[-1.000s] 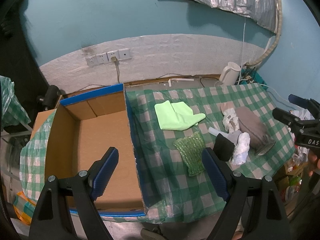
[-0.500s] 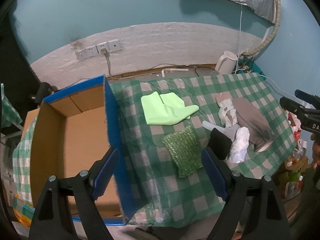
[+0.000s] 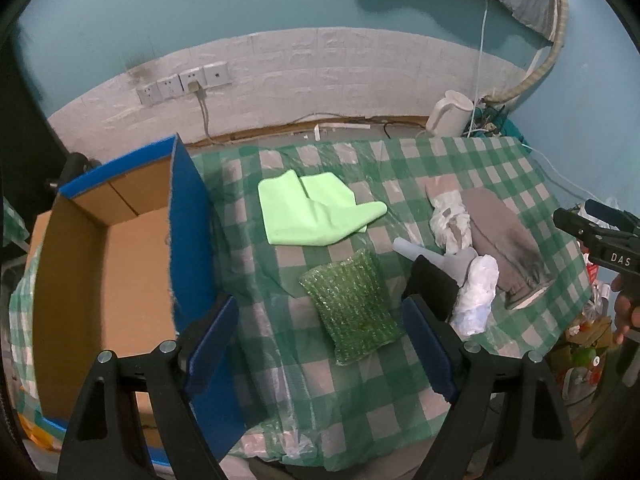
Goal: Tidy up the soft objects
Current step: 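Move left tool to the green mesh pad while right tool reaches the grey towel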
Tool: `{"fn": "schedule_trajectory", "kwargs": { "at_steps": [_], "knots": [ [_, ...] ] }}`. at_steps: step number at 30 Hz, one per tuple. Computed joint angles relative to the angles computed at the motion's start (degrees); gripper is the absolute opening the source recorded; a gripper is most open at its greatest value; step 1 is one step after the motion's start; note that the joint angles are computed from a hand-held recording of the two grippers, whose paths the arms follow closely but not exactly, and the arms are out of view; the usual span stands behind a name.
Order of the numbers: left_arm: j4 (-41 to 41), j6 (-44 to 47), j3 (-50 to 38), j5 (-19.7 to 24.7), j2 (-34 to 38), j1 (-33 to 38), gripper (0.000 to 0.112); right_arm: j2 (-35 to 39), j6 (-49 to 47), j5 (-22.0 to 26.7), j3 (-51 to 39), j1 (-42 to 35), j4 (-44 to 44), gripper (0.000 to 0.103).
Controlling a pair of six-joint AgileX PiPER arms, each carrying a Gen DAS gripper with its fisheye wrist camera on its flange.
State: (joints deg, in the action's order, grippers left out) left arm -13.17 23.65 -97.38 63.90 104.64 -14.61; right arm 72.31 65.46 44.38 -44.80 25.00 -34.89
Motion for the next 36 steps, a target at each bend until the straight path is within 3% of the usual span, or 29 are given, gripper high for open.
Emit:
{"fn": "schedule_trajectory", "kwargs": {
  "at_steps": [15,31,36],
  "knots": [
    [4.9,-5.8,1.2,-3.6,6.7,-5.9,0.086,5.9,-5.5,-8.8,4.2,-7.8,5.5,0.101],
    [8.1,-11.9,0.2,-3.4,12.6,-8.7,0.085,13.8,-10.0,-15.9,6.7,-11.7,8.2,0.101],
    [9.0,-13.2,-1.3,-2.5,14.4,-9.4,0.085,16.6,-12.1,-17.2,6.3,-12.0,9.5,0.093]
  ]
}}
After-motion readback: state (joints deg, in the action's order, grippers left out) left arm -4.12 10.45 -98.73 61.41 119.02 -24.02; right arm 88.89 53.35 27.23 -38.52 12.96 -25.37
